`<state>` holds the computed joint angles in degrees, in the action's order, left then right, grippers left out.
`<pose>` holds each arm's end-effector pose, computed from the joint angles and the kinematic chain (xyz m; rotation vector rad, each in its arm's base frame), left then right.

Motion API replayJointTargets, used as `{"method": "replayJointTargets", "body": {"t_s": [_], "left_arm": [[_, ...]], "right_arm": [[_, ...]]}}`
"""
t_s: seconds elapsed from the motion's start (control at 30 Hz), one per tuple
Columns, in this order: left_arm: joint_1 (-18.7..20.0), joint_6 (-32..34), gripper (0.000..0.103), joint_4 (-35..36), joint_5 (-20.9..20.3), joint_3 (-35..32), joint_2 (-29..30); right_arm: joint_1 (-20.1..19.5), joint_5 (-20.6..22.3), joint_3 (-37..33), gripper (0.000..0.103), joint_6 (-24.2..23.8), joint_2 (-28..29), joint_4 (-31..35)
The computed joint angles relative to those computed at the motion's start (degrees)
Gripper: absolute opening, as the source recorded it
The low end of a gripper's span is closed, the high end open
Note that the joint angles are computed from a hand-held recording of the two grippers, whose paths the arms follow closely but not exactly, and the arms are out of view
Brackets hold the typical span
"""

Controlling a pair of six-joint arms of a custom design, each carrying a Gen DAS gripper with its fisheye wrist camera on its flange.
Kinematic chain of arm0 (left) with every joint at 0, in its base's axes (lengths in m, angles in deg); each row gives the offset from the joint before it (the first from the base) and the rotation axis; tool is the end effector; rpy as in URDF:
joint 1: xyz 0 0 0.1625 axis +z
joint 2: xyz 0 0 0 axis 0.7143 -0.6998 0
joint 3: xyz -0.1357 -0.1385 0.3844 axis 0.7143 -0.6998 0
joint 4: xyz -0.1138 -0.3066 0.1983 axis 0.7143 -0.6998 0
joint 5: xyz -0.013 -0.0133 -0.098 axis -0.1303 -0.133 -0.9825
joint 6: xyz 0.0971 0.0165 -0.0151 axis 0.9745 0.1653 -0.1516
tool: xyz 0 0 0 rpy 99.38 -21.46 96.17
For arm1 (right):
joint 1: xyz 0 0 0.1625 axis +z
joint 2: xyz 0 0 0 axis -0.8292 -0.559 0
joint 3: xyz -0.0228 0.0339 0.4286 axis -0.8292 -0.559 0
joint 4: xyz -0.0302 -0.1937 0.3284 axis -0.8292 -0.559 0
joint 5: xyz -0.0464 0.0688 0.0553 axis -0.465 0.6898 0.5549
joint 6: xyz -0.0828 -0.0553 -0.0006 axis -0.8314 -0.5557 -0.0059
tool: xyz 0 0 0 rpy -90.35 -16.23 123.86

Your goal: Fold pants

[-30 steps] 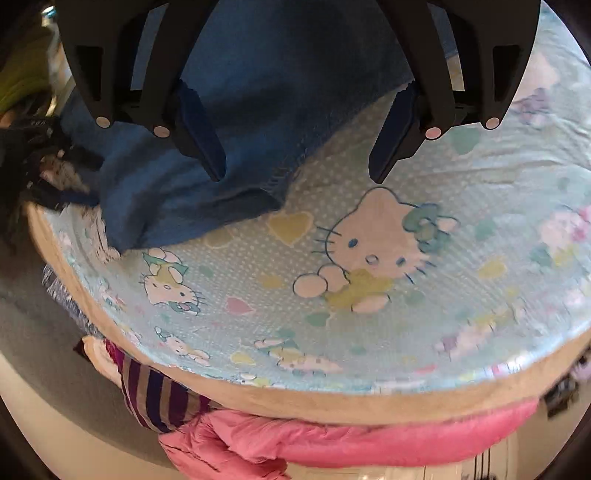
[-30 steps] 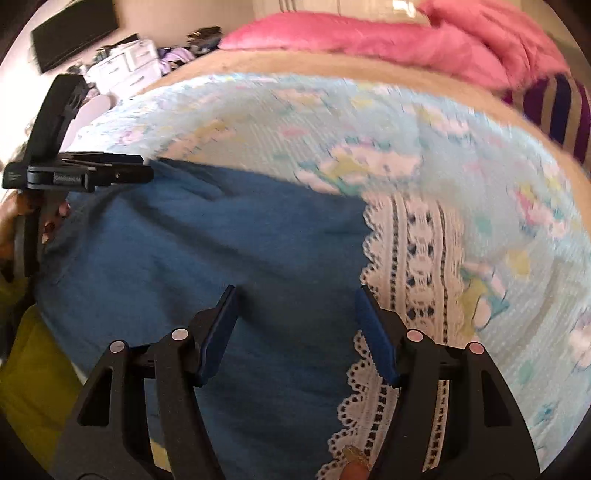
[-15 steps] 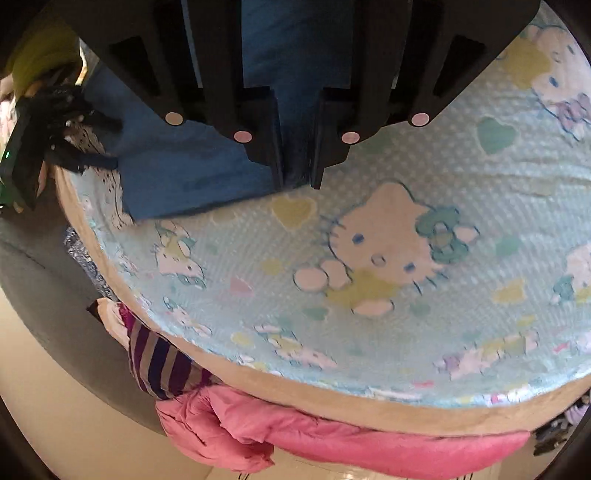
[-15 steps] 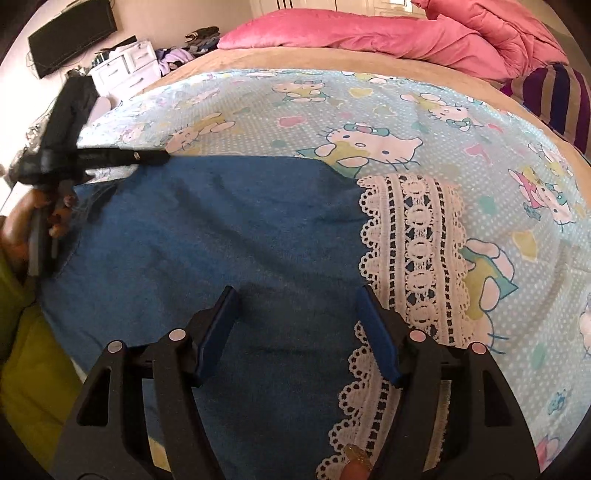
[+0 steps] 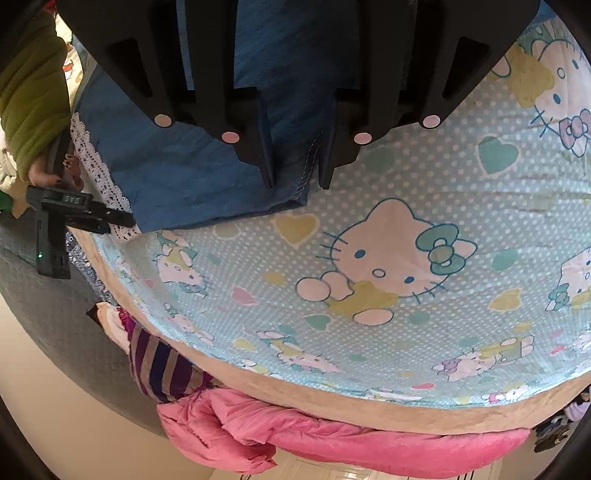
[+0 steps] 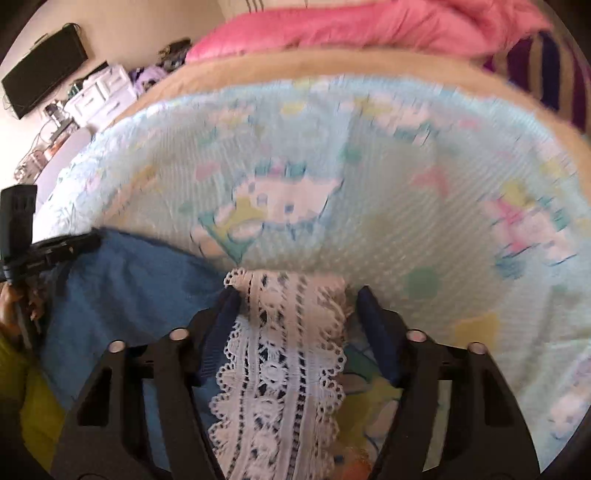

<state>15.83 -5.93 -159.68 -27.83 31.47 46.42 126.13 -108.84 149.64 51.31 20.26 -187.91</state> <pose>-0.2410 -0.7486 -0.0576 1.2835 2.7224 -0.0776 -0.0829 -0.5245 0.2724 -0.1668 -2.3669 0.9325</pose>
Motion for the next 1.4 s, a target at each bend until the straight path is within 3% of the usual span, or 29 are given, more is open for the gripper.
{"method": "replayJointTargets", "body": {"t_s": [0.03, 0.07, 0.23, 0.37, 0.47, 0.6, 0.77, 0.87, 1.1, 1.2, 1.23, 1.33, 1.4], "left_arm": [[-0.1, 0.0, 0.026, -0.2, 0.5, 0.0, 0.1], [-0.1, 0.1, 0.026, -0.5, 0.6, 0.1, 0.2], [-0.7, 1.1, 0.029, -3.5, 2.1, 1.8, 0.0], [-1.3, 1.9, 0.032, -5.5, 4.1, 2.6, 0.2], [-1.0, 1.6, 0.038, -5.7, 4.3, 2.2, 0.5], [-1.0, 1.5, 0.047, -7.3, 5.0, 3.1, -0.1], [-1.0, 0.9, 0.047, -11.2, 6.5, 6.3, -3.3], [-0.7, 0.0, 0.047, -14.5, 8.2, 9.6, -6.4], [-0.5, 0.1, 0.047, -21.2, 10.4, 21.1, -14.5], [-1.0, 0.3, 0.047, -23.3, 10.9, 26.9, -17.2], [-1.4, 0.9, 0.048, -23.1, 11.6, 28.6, -17.8], [-3.1, 2.7, 0.048, -22.8, 19.6, 31.9, -17.4], [-2.9, 2.9, 0.048, -23.1, 21.0, 32.7, -17.2]], "right_arm": [[-0.3, 1.8, 0.7, 0.035, -0.2, -0.5, 0.0], [-0.3, 3.5, 1.8, 0.018, -0.9, -1.0, -0.6], [2.5, 0.2, 4.7, 0.015, -4.9, -0.2, -11.8], [3.2, -5.7, 0.9, 0.015, -6.4, 2.8, -10.7], [2.5, -7.8, -0.6, 0.021, -4.5, 3.7, -8.3], [2.3, -7.8, 1.0, 0.036, -3.3, 2.9, -11.8], [3.7, -9.8, 4.6, 0.048, -2.7, 1.1, -18.8], [5.5, -10.8, 7.9, 0.058, -3.5, 0.8, -24.4], [10.1, -12.0, 13.2, 0.065, -4.5, 2.7, -31.3], [13.2, -14.5, 13.2, 0.068, -6.2, 5.6, -32.9], [14.1, -15.2, 13.2, 0.069, -6.4, 6.6, -32.9], [16.2, -15.5, 12.9, 0.069, -6.2, 9.3, -30.2], [17.3, -17.2, 12.3, 0.069, -7.4, 11.7, -30.9]]}}
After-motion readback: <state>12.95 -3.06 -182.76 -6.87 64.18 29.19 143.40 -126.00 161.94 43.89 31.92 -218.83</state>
